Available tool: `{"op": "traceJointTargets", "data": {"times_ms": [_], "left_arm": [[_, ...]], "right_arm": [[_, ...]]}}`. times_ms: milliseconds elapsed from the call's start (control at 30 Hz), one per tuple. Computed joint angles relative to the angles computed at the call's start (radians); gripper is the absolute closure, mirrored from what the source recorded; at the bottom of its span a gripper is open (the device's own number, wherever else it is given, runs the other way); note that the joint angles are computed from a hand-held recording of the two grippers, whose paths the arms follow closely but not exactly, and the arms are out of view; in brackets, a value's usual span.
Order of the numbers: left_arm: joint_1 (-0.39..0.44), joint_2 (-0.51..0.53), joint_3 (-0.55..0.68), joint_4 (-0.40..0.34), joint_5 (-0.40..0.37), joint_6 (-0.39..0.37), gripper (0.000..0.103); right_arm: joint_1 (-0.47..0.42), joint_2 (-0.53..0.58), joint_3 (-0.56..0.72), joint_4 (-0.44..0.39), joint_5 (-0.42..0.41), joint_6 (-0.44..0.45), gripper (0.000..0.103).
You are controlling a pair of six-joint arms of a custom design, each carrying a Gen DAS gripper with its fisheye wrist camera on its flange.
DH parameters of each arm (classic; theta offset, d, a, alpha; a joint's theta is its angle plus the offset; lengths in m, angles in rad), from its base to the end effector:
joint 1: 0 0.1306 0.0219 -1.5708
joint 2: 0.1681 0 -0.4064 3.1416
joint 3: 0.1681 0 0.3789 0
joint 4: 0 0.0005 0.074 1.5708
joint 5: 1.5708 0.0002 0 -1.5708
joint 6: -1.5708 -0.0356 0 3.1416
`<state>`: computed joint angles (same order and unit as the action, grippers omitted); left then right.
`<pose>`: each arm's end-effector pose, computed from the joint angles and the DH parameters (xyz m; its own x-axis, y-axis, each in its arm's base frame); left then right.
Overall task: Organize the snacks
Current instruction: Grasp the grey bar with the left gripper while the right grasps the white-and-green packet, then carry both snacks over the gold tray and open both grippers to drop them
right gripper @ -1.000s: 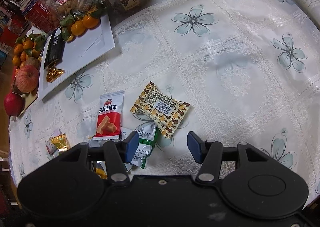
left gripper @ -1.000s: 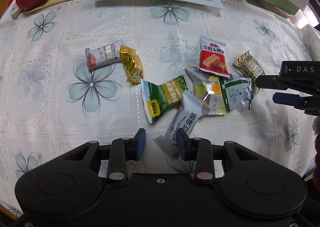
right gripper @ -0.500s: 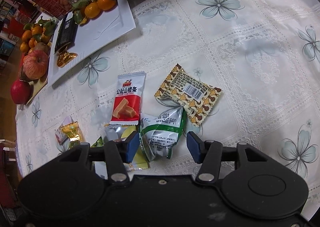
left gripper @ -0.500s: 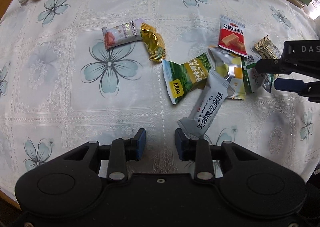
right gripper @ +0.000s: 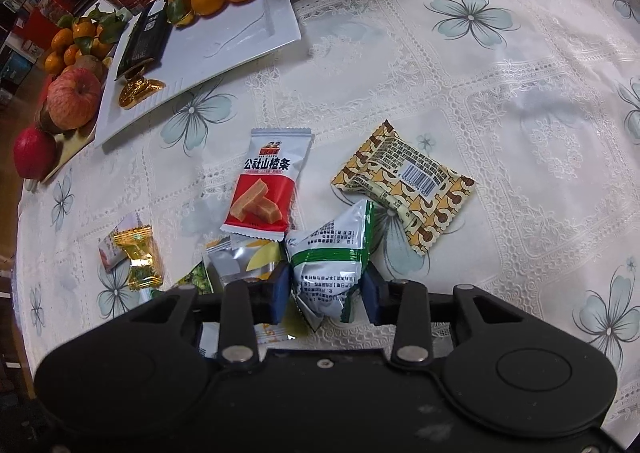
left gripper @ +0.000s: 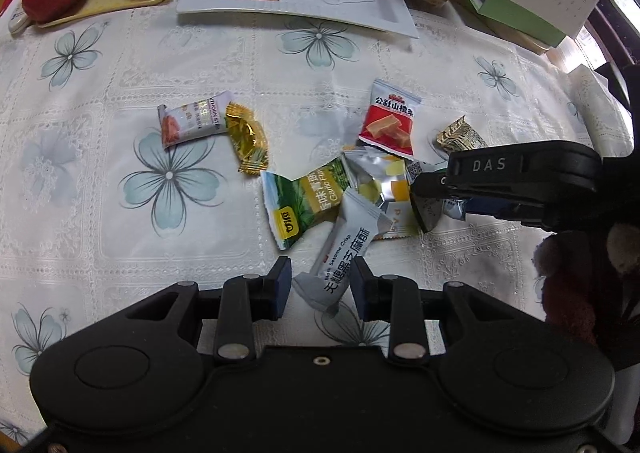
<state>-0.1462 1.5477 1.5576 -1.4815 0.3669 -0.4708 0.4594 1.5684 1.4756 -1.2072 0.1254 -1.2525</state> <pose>0.4630 -0.0816 0.4298 -0.7997 0.5457 -0.2502 0.5991 0.7526 -0.2732 0.4461 0.2152 0.3909 -0.6596 0.7250 -0.1982 0.6920 0.6887 0.2163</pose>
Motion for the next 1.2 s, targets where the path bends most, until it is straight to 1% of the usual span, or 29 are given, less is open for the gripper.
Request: {"op": "traceJointTargets", "data": {"times_ms": [167,467,500,567,667,733,867,967,1033,1100,1200], "left_arm": [[-0.033,-0.01,-0.035,0.045,-0.03,0.008,0.062],[-0.087,-0.016,-0.069,0.098,-0.092,0.034,0.062],[-0.091,-0.015,-0.069,0.097,-0.099,0.035,0.062],[-0.096,-0.004,-0.061,0.079,-0.11,0.047,0.067],[-0.085,0.016,-0.036,0.036,-0.096,0.079,0.073],[-0.076,0.023,-0.023,0.004,-0.089,0.085,0.074],[-0.043,0.003,-0.03,-0.03,-0.082,0.075,0.074],[-0.011,-0.031,-0.055,-0.04,-0.084,0.053,0.074],[0.012,-0.057,-0.075,-0.047,-0.088,0.032,0.074],[0.037,-0.086,-0.1,-0.053,-0.097,0.026,0.074],[0.085,-0.129,-0.141,-0.084,-0.112,0.01,0.074]], "right_arm": [[-0.003,-0.03,-0.012,-0.027,0.003,-0.011,0.064],[-0.011,-0.083,-0.055,-0.029,-0.04,-0.021,0.064],[-0.011,-0.086,-0.059,-0.029,-0.044,-0.023,0.064],[-0.014,-0.092,-0.066,-0.025,-0.052,-0.028,0.064],[-0.013,-0.1,-0.073,-0.02,-0.063,-0.032,0.064],[-0.008,-0.104,-0.073,-0.023,-0.058,-0.032,0.064],[0.018,-0.119,-0.068,-0.043,-0.016,-0.043,0.064],[0.058,-0.142,-0.068,-0.065,0.037,-0.079,0.064],[0.094,-0.167,-0.073,-0.066,0.072,-0.114,0.064],[0.137,-0.193,-0.077,-0.066,0.11,-0.139,0.064],[0.213,-0.23,-0.082,-0.079,0.164,-0.195,0.064]]}}
